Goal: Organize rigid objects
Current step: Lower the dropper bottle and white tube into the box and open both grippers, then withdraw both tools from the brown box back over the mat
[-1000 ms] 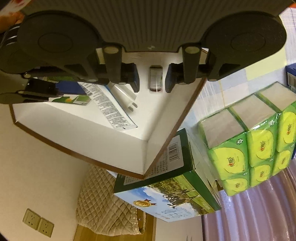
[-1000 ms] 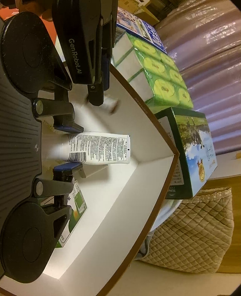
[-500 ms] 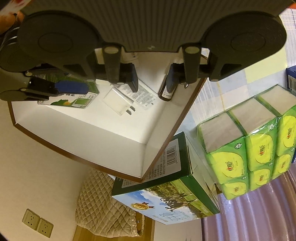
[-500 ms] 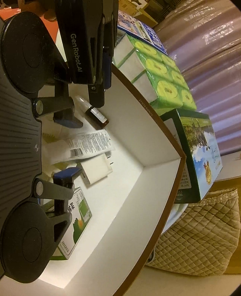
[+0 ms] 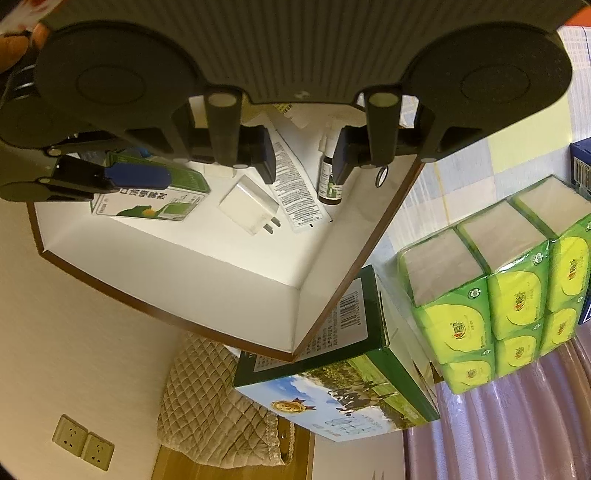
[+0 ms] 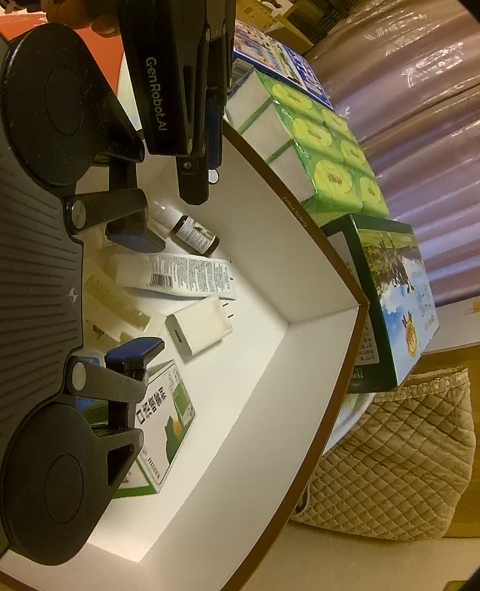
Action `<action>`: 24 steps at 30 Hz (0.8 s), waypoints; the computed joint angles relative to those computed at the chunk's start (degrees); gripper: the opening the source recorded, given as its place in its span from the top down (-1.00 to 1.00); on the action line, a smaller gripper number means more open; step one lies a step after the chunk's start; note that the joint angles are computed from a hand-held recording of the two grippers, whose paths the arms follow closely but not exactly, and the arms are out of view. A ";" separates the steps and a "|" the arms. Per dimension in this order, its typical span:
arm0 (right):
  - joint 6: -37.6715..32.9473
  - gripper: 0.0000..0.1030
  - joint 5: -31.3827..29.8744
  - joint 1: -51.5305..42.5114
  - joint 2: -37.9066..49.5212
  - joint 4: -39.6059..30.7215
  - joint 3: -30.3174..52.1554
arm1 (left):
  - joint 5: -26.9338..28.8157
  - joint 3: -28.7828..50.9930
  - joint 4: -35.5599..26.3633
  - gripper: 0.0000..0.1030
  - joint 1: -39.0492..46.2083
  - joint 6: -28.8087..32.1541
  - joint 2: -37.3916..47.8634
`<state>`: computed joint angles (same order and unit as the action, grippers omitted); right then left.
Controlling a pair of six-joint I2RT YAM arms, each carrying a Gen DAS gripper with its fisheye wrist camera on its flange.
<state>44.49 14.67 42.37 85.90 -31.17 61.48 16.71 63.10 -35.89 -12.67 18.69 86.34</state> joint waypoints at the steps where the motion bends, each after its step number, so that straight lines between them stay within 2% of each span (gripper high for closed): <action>1: 0.08 0.07 0.16 0.05 -0.24 -0.14 -0.07 | 0.07 -0.28 -0.13 0.46 0.00 -0.06 -0.57; 15: 4.42 0.07 5.26 5.36 -6.27 -4.35 -1.70 | 3.07 -3.91 -2.97 0.46 2.13 0.20 -9.61; 24: 10.85 0.07 10.86 12.75 -10.50 -8.78 -1.96 | 8.01 -7.18 -8.56 0.40 8.02 3.29 -19.30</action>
